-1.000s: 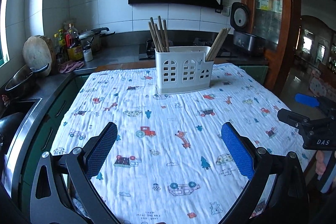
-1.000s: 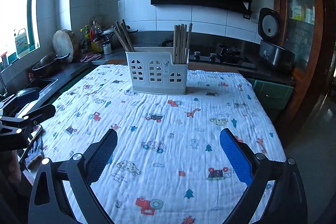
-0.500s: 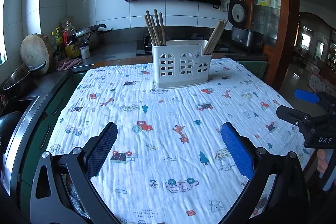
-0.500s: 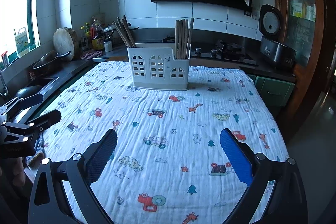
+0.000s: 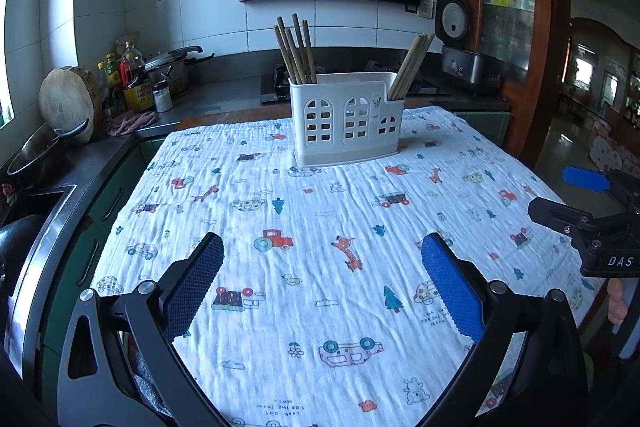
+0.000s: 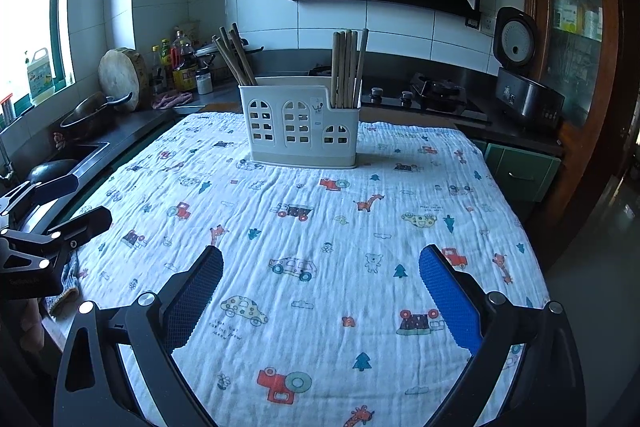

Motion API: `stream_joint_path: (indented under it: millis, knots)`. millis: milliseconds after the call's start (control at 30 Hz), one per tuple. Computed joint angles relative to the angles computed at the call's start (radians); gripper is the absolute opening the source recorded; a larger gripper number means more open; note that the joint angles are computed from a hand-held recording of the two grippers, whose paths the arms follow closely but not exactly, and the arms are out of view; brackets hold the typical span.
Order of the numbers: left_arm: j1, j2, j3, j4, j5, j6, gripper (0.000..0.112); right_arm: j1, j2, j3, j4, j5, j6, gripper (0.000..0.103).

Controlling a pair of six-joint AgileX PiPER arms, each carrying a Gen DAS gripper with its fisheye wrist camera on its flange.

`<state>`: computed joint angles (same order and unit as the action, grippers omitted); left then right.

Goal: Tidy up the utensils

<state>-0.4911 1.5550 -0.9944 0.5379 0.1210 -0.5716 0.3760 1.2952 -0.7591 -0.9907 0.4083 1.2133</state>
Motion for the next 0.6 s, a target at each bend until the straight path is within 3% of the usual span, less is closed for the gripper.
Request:
stream_joint_path:
  millis: [367, 600]
  knots:
    - [-0.003, 0.005, 0.000, 0.024, 0.010, -0.022, 0.098, -0.003, -0.003, 0.002, 0.006, 0.002, -0.010, 0.095]
    - [-0.001, 0.005, -0.001, -0.034, 0.013, 0.038, 0.098, -0.001, -0.001, 0.002, 0.007, 0.001, -0.012, 0.095]
